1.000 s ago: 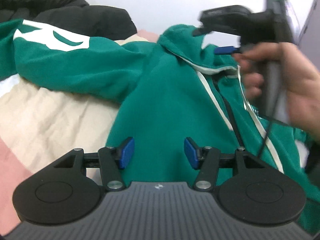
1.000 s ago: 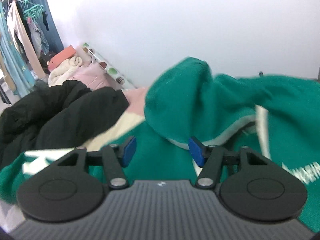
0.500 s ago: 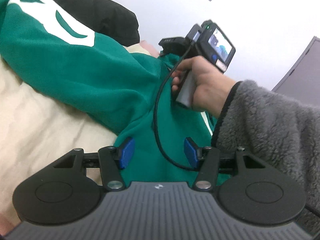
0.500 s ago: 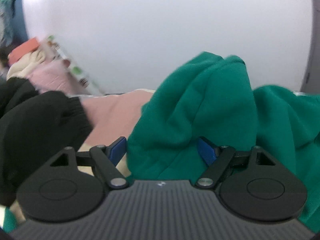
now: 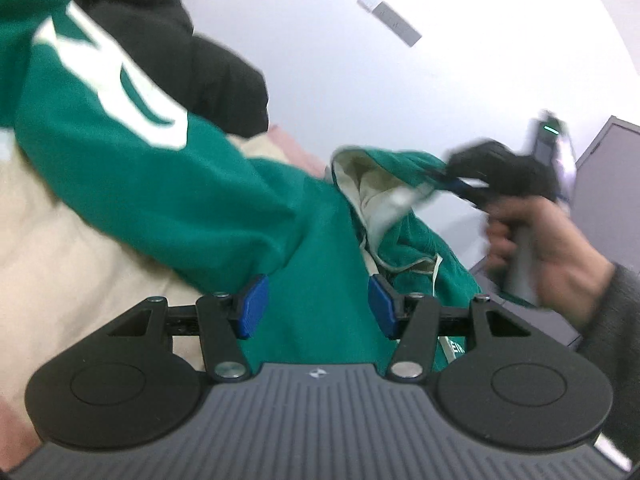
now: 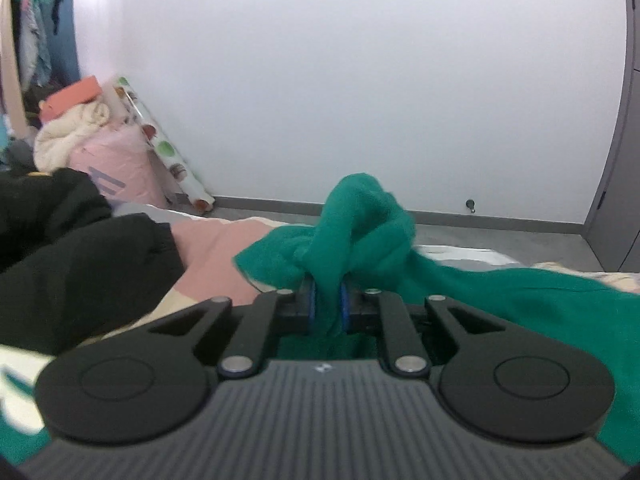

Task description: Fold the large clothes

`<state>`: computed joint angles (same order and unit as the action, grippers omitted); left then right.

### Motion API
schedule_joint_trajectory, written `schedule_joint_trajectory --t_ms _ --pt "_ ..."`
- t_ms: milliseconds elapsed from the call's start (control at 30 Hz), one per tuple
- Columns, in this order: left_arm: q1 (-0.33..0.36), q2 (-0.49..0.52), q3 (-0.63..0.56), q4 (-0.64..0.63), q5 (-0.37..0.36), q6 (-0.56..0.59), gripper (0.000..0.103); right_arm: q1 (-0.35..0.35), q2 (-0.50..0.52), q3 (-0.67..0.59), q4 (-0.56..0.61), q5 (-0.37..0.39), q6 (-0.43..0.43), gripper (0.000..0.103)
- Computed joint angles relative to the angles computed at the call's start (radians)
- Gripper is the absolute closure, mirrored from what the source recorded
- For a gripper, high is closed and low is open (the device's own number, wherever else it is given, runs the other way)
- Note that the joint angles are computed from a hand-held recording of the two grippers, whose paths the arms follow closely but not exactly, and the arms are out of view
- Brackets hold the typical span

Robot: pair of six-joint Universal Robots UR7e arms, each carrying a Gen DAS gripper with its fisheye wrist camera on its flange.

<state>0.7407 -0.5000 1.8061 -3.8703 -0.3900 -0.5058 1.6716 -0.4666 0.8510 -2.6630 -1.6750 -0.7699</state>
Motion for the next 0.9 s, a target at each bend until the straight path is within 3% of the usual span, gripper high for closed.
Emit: schedule_joint_trajectory --t_ms 267,400,500,733,900 --pt "-0.091 0.019 -0.021 -0.055 0.078 0.082 0.042 -0.08 -0.344 0.289 0.092 0.219 -0.124 0.089" --pt "-0.116 0.01 -0.007 0.066 0.099 -0.041 0.042 -0.135 -0.503 0.441 0.16 0.368 -0.228 0.089" --pt "-0.132 0.006 -0.003 0.197 0.123 -0.124 0.042 -0.182 -0.612 0.543 0.24 0.433 -0.28 0.089" --pt "-0.16 0.002 0.008 0.402 0.056 -0.296 0.042 -0.268 -0.778 0.746 0.309 0.336 -0.448 0.09" --pt "-0.187 0.019 0.001 0.404 -0.009 -0.341 0.042 -0.313 -0.807 0.83 0.299 0.2 -0.42 0.09"
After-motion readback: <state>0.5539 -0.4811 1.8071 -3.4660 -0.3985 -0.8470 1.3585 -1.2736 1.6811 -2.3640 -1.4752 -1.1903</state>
